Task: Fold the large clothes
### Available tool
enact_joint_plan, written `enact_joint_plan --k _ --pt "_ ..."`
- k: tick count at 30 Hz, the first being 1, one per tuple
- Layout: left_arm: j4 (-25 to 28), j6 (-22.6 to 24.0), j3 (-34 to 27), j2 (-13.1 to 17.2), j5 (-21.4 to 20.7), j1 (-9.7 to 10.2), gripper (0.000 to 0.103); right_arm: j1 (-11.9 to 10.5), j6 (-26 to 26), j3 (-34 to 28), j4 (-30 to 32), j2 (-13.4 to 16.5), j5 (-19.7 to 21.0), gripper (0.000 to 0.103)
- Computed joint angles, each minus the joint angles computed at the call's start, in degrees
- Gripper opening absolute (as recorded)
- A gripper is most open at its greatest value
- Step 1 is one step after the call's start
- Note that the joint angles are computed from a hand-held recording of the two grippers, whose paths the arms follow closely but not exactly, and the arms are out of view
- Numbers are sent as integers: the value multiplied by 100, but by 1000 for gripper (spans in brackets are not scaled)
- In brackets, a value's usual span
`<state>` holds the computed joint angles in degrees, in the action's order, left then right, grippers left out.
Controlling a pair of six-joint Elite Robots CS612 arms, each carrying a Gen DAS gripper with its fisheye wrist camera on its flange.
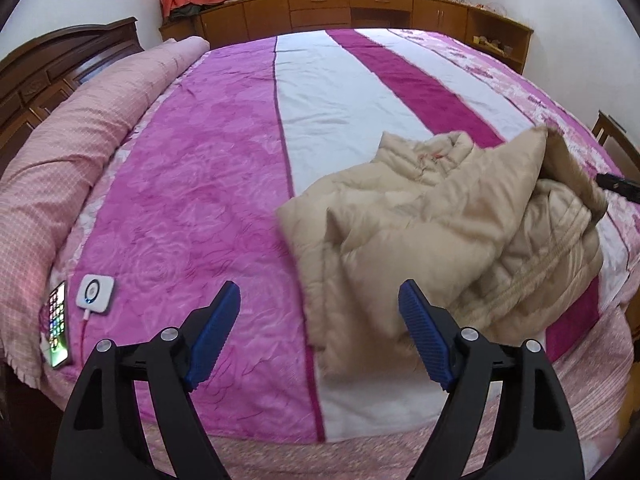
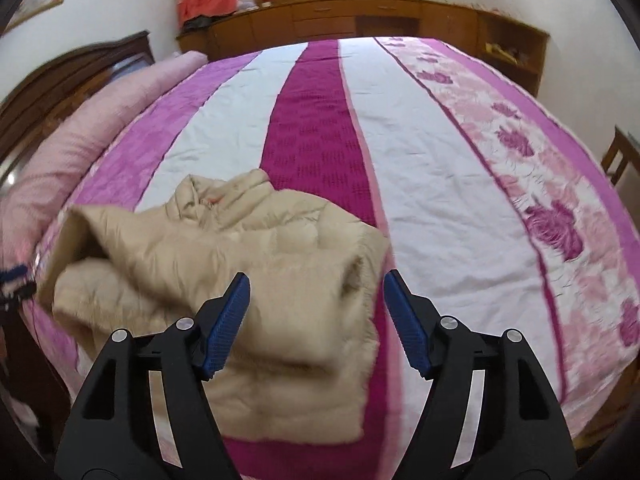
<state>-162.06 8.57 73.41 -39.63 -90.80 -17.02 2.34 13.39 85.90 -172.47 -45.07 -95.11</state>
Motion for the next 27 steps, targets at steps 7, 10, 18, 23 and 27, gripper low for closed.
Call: enact_joint_plan --k 7,10,18,23,27 --pt "85 280 166 0 273 20 79 -69 -303 422 125 -134 -69 69" --pt "202 398 179 29 277 38 79 -67 -488 483 265 -110 -185 69" --pt "75 584 -144 339 -178 44 79 -58 -672 210 208 169 -37 69" --pt "-126 428 -526 538 -382 17 79 -111 -502 -128 96 345 137 69" --pt "-201 232 -897 719 -708 45 79 -177 -308 -456 146 505 357 69"
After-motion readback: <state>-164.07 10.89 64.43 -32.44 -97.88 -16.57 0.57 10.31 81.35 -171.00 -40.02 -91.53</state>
